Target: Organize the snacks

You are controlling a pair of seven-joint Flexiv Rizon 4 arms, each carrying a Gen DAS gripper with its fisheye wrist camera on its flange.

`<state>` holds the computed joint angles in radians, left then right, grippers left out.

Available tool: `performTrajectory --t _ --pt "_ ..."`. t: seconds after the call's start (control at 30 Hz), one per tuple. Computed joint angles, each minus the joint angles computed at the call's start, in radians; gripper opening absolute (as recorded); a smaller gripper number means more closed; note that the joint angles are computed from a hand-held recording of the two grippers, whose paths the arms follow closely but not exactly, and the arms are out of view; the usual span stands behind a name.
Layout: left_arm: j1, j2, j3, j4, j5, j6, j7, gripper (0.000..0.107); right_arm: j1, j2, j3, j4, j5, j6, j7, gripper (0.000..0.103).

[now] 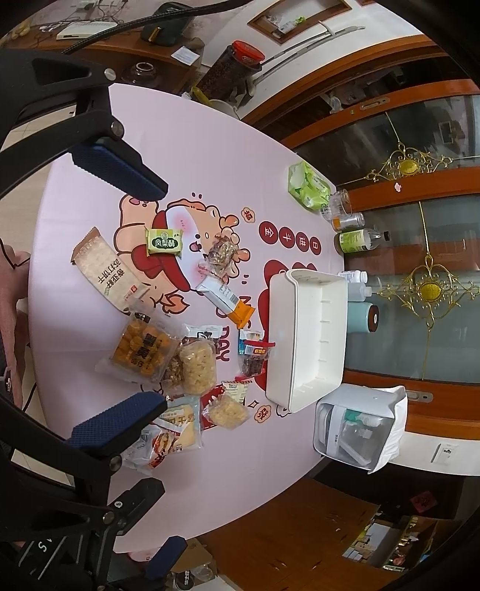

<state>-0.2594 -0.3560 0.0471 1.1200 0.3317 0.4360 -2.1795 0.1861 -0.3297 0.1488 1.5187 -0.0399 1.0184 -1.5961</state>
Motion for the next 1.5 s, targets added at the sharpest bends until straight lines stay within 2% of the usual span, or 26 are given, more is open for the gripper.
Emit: performTrajectory --t 1.5 --pt "0.026 -0.054 0.013 -0.045 -0.049 0.005 0.045 0.102 0.009 -0.058 -0.004 -0.083 -0.007 -0.05 0.017 0.092"
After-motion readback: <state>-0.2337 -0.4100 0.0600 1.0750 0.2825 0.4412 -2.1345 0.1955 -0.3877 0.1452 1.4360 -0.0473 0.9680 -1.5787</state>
